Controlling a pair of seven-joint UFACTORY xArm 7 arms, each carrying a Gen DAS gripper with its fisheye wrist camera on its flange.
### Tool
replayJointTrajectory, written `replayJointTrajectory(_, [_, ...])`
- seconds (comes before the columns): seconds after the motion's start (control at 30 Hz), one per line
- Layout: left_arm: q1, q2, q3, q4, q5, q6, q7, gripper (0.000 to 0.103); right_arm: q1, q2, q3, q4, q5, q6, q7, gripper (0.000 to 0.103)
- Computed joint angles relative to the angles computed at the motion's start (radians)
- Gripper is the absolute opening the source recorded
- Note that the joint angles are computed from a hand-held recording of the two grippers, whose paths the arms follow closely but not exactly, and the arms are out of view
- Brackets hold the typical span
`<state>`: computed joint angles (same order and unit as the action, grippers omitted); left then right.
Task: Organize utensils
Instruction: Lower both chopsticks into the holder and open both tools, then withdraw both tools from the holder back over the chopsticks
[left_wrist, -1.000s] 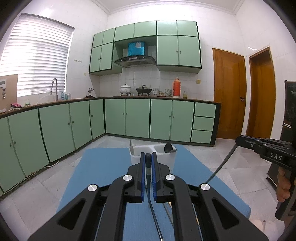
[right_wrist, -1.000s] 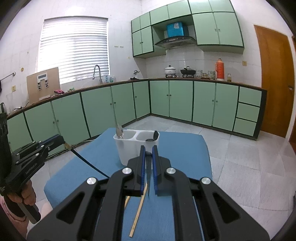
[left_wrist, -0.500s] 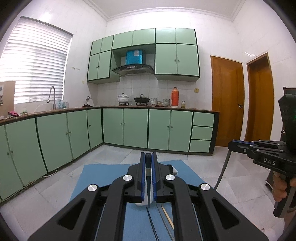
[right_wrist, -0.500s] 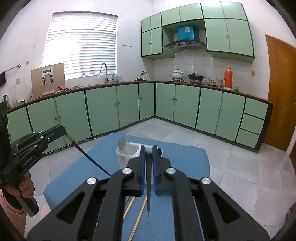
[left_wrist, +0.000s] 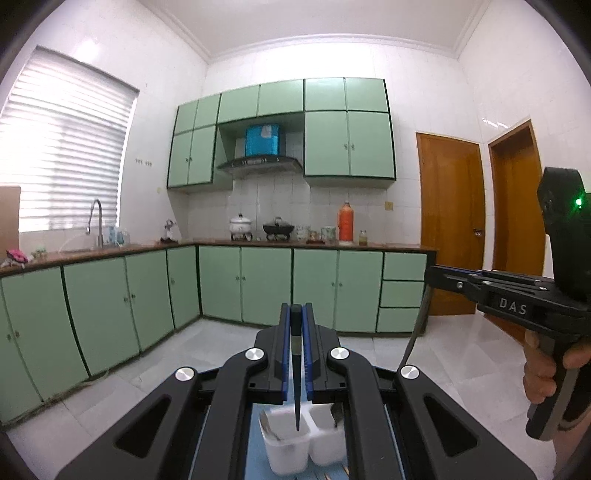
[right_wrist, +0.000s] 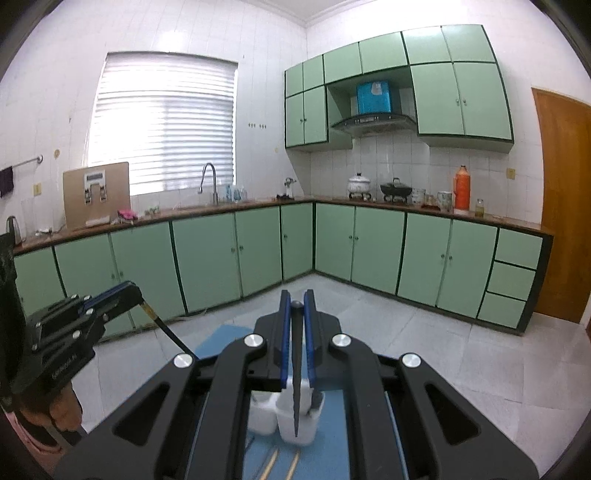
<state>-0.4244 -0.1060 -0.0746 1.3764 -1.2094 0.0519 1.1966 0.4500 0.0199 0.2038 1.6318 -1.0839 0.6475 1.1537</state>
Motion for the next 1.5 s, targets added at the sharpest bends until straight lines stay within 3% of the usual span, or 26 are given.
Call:
replayJointTrajectory(0.2, [0.055,0.139,-0.051,0.106,0.261,-0.008,-0.241,0.006,0.014,0.152,-0.063,0.147,0.031,-0.021,-0.045,0.006])
replayJointTrajectory(0.4, [0.068,0.272,-0.048,0.165,0.544,0.006,-0.502,0.006,0.042,0.244,-0.146,0.179,0.085,-0.096,-0.04,0.006])
replayJointTrajectory(0.67, [0.101,0.404,-0.056,0.257,0.724,0.049,-0.689,0.006,0.042,0.311,-0.219,0.151,0.207,-0.193,-0.013,0.006])
replayJointTrajectory(0.87, [0.16,0.461,-0.101,0.295,0.804,0.086,-0.776,0.006,0.054,0.33,-0.252,0.122,0.247,-0.212,0.015,0.006])
replayJointTrajectory(1.03, [0.222,0.476,-0.152,0.294,0.846,0.095,-0.829,0.007,0.071,0.306,-0.28,0.077,0.191,-0.2,0.11,0.007])
replayJointTrajectory(1.2, [0.286,0.47,-0.212,0.281,0.819,0.11,-0.821,0.021,0.051,0.283,-0.262,0.043,0.176,-0.183,0.147,0.013])
replayJointTrajectory(1.3, [0.313,0.461,-0.243,0.264,0.79,0.097,-0.787,0.038,0.052,0.267,-0.257,0.023,0.135,-0.169,0.178,0.03])
replayJointTrajectory(1.33, [0.316,0.459,-0.247,0.261,0.784,0.092,-0.782,0.044,0.059,0.257,-0.26,0.012,0.101,-0.161,0.209,0.041])
replayJointTrajectory(1.5, [0.347,0.447,-0.283,0.243,0.726,0.07,-0.729,0.055,0.042,0.217,-0.234,-0.031,0.023,-0.149,0.275,0.051])
